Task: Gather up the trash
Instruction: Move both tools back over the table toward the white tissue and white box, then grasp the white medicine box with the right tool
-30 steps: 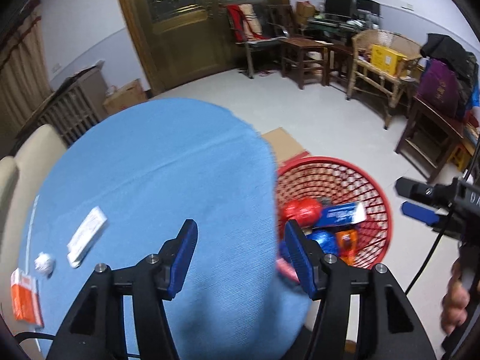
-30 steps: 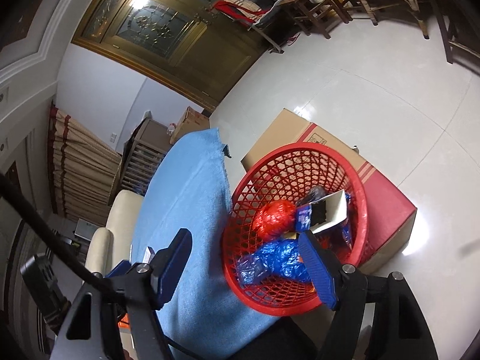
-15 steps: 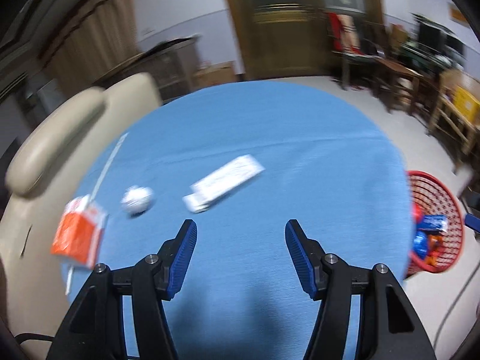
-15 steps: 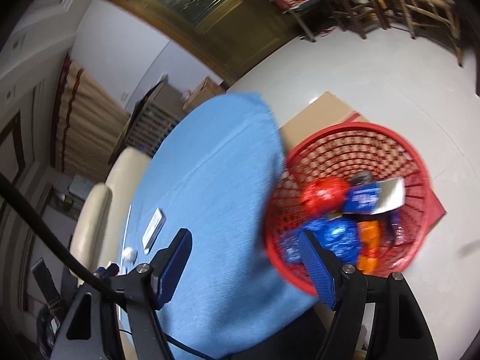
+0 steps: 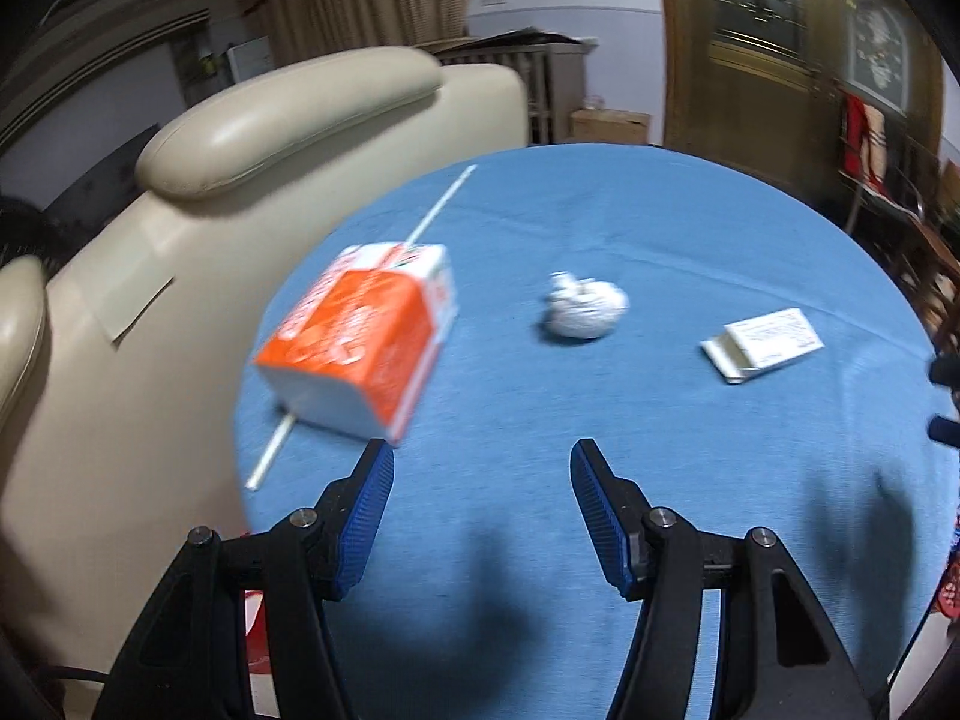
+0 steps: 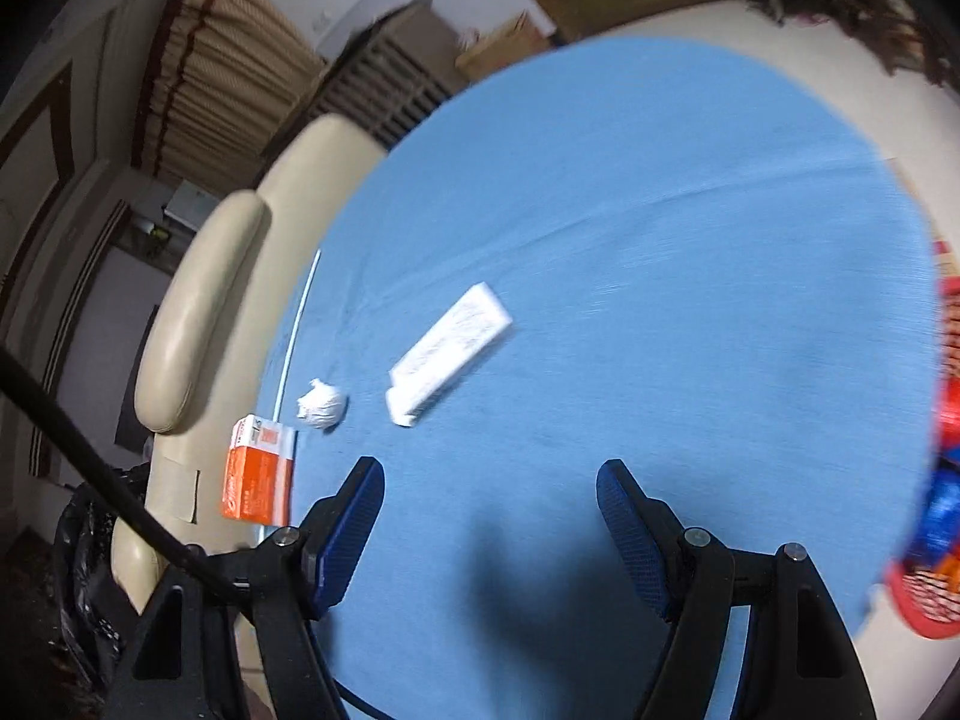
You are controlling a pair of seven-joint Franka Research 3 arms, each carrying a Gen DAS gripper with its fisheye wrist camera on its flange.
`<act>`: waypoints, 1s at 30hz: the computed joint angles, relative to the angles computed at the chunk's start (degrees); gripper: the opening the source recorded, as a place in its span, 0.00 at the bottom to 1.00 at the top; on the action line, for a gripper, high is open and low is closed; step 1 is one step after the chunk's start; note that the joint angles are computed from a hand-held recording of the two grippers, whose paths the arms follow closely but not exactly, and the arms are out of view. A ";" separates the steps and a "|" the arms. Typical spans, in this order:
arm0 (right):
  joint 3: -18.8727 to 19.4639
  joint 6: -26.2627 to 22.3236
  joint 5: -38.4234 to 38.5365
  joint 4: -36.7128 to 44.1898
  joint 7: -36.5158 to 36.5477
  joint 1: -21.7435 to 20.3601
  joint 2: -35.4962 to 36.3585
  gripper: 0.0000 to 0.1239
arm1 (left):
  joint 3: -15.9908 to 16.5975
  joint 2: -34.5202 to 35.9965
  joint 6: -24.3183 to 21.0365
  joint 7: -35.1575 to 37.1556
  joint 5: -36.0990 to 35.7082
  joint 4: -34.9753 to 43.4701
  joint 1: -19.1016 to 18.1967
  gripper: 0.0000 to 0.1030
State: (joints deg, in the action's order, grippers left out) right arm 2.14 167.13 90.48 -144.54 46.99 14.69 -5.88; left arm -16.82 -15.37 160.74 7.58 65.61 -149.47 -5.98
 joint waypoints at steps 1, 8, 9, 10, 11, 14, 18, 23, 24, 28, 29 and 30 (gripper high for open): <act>0.20 -0.55 -2.73 2.81 3.26 0.11 2.99 0.62 | 0.28 -0.06 0.34 -0.45 0.71 -0.25 0.48 0.61; 1.03 -2.35 -26.02 17.30 30.88 -0.28 19.36 0.62 | 1.75 0.05 2.16 -3.82 6.08 -1.13 3.12 0.61; 0.76 -2.73 -29.58 18.94 35.10 -0.14 21.04 0.62 | 2.08 -0.44 2.53 -3.64 6.01 -1.55 3.15 0.61; 0.52 -3.14 -32.44 20.22 38.37 -0.13 22.35 0.62 | 2.32 -0.23 3.12 -3.91 6.55 -1.41 3.56 0.61; -0.53 -3.58 -37.22 21.82 43.86 0.79 23.97 0.62 | 2.59 0.15 3.77 -4.18 7.15 -1.04 3.99 0.61; -6.01 -3.48 -52.71 24.95 59.64 5.83 26.79 0.63 | 3.32 1.44 5.53 -3.85 7.47 0.34 4.63 0.61; -13.62 -9.22 -71.35 31.49 74.78 12.63 31.00 0.66 | 4.25 3.34 8.47 -1.96 5.27 2.94 4.94 0.61; -17.47 -11.74 -88.63 34.64 81.07 17.42 33.39 0.61 | 4.45 7.87 11.50 0.82 0.85 8.24 4.99 0.71; -18.52 -11.73 -92.34 34.43 82.29 18.64 33.42 0.54 | 4.43 9.48 11.38 1.99 -0.39 9.85 4.59 0.71; -17.12 -7.24 -98.17 30.65 83.65 17.48 31.53 0.47 | 5.21 16.33 9.58 10.50 -9.71 15.94 1.54 0.71; -15.80 -5.57 -98.11 29.04 83.18 15.97 30.51 0.44 | 5.23 18.77 8.25 13.55 -12.91 18.24 0.60 0.71; -14.52 -3.86 -98.17 27.14 82.63 14.48 29.24 0.42 | 5.23 21.27 6.73 16.30 -15.53 20.70 -0.32 0.71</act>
State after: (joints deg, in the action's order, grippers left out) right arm -12.39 163.27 -7.69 -117.41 129.62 29.17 23.36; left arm -11.59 5.91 167.47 23.88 50.07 -128.77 -6.31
